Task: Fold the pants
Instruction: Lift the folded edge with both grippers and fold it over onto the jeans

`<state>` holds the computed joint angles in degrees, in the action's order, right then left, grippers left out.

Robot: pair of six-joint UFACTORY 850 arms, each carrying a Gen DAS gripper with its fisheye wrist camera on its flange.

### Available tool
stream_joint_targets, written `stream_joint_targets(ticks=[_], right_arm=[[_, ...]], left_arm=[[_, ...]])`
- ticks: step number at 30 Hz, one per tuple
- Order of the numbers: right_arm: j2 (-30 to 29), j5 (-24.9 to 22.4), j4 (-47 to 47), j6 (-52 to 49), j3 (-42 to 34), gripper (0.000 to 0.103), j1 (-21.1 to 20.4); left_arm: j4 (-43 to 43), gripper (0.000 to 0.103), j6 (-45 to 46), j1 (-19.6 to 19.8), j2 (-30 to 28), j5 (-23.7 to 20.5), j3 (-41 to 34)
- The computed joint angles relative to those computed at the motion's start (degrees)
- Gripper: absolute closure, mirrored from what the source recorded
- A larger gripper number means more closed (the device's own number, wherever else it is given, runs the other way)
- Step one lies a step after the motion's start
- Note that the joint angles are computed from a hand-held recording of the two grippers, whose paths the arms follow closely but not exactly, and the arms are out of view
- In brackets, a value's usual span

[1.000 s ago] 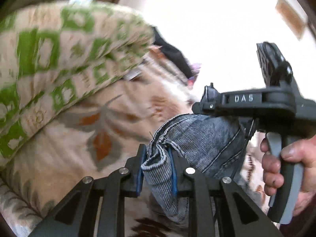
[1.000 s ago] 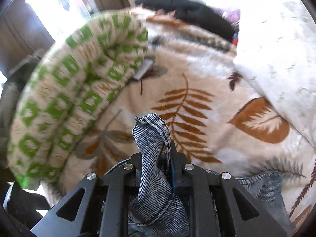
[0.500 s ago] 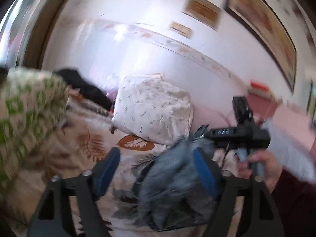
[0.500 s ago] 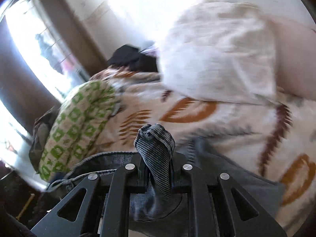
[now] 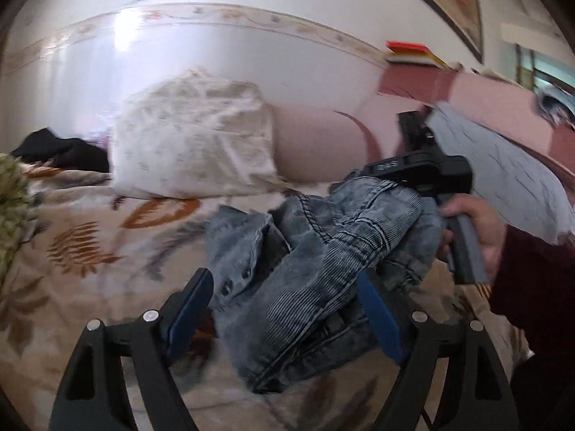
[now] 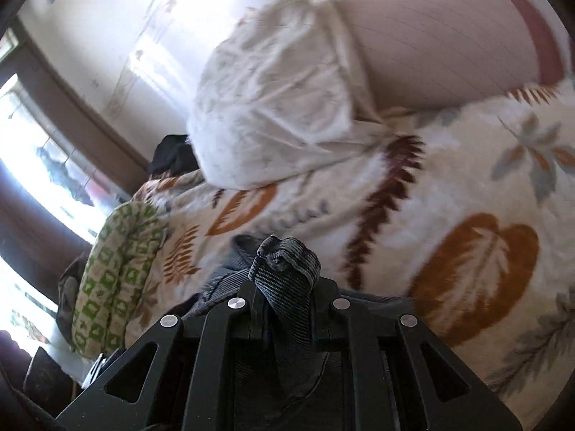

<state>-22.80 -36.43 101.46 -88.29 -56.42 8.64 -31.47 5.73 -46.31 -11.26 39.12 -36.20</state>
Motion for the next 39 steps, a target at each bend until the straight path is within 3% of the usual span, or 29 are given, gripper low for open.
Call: stream_joint_targets(ticks=[3, 4, 6, 8, 9, 13, 16, 18, 23, 29, 34, 39], right_arm=[[-2.4, -4.7, -2.0, 1.4, 0.6, 0.083, -2.6], [-2.7, -4.5, -1.9, 1.9, 1.1, 0.074, -3.0], [-2.2, -1.2, -1.8, 2.0, 2.4, 0.062, -3.0], [-0.4, 2.0, -0.4, 1.7, 4.3, 0.044, -3.2], [1.4, 3.5, 1.1, 0.9, 5.8, 0.042, -3.6], [9.7, 7.4, 13.1, -10.9, 12.3, 0.041, -4.1], [16.2, 1.7, 18.2, -18.5, 17.8, 0.041, -3.7], [18.8, 0.5, 17.7, -20.9, 19.8, 0.042, -1.3], [13.2, -8.3, 11.3, -12.0, 18.8, 0.043, 0.0], [6.9, 1.4, 4.2, -1.3, 15.1, 0.047, 1.6], [2.7, -4.6, 3.1, -1.3, 14.2, 0.047, -1.1], [4.1, -4.9, 5.7, -3.6, 15.8, 0.045, -1.0]], left_arm=[[0.2, 0.019, 1.6, -1.0, -2.4, -2.1, -2.1], [1.0, 0.019, 1.4, -1.2, -3.3, -2.9, -2.7], [-0.5, 0.019, 5.1, -2.0, -4.8, -6.3, -4.5], [-5.7, 0.019, 11.7, -3.5, -6.5, -6.7, -5.9], [-7.1, 0.019, 13.3, -3.9, -7.0, -6.8, -6.2], [-6.4, 0.019, 10.9, -3.9, -6.5, -7.8, -6.1], [-5.7, 0.019, 8.2, -3.5, -6.0, -8.5, -5.9], [-6.7, 0.019, 9.0, -3.4, -6.2, -8.7, -6.1], [-13.6, 0.019, 15.9, -5.1, -6.7, -7.6, -6.8], [-13.0, 0.019, 13.5, -4.6, -4.0, -6.7, -5.0], [-12.9, 0.018, 8.2, -2.1, -2.5, -5.9, -4.2], [-20.1, 0.018, 8.9, 0.1, -3.3, -5.9, -5.1]])
